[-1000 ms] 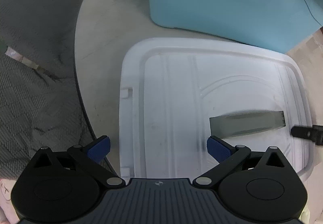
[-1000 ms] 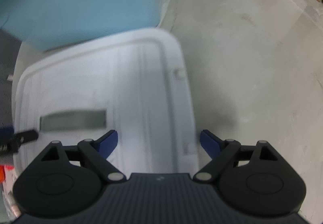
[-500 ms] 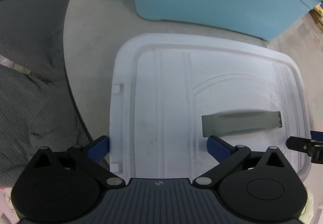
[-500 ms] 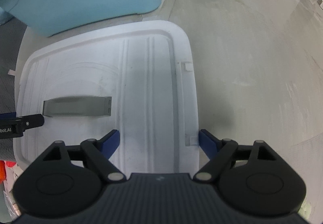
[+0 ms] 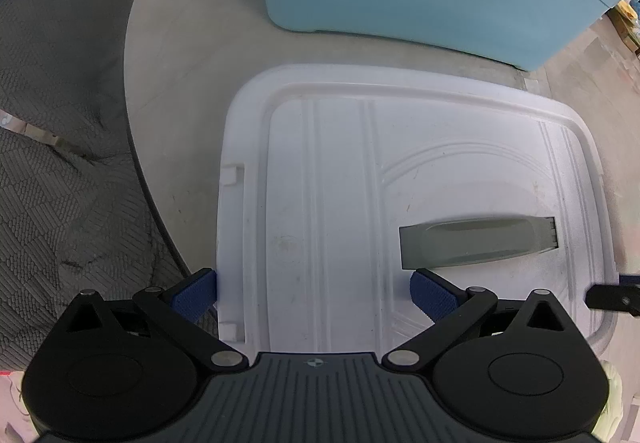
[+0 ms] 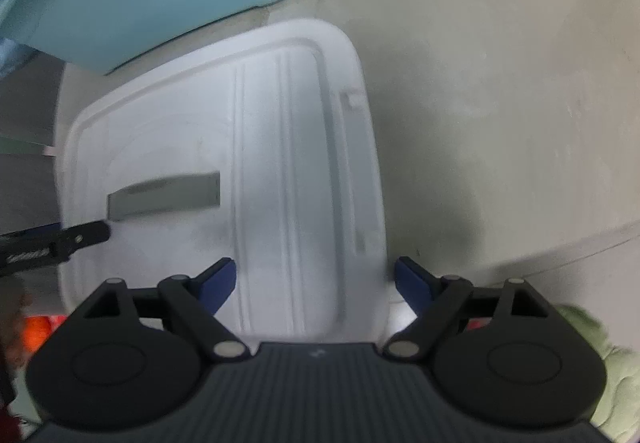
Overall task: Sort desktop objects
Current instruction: 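Close the left tool on one lid edge while the right tool grips the opposite edge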
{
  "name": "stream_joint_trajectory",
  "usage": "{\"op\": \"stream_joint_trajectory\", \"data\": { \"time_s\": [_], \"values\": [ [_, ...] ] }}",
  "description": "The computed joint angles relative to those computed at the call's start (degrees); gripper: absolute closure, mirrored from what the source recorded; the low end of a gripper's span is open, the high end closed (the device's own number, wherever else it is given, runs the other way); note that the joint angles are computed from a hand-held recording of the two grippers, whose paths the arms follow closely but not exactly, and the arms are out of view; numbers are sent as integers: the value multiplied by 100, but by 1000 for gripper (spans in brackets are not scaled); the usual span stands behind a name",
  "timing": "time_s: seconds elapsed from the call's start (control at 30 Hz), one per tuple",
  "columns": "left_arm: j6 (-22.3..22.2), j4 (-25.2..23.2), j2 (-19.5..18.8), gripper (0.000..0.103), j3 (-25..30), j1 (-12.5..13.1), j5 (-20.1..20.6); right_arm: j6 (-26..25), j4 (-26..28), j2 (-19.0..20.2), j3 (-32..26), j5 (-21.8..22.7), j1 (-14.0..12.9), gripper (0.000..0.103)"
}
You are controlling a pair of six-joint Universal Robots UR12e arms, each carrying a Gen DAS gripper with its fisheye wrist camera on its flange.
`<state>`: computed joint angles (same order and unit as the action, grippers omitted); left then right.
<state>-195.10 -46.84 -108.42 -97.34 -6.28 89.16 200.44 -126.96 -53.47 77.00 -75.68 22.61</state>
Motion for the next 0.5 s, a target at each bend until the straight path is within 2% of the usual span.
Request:
{"op": "stream_joint_trajectory", "data": {
  "time_s": [0.13,0.23,0.3,0.43,0.5],
  "values": [
    [40,4,-1,0,-12,23,-37,-117,-214,-88,227,472,-156,14],
    [39,-24,6,0,-12,23,-45,-169,-139,-74,205,688,-210,14],
    [28,-34,17,0,-27,24,-57,-58,-128,-51,233,983,-254,14],
    [22,-30,56,0,-75,33,-74,92,-128,31,124,751,-175,17],
    [8,-18,63,0,-90,35,-76,-17,28,78,4,593,-115,17]
  ]
}}
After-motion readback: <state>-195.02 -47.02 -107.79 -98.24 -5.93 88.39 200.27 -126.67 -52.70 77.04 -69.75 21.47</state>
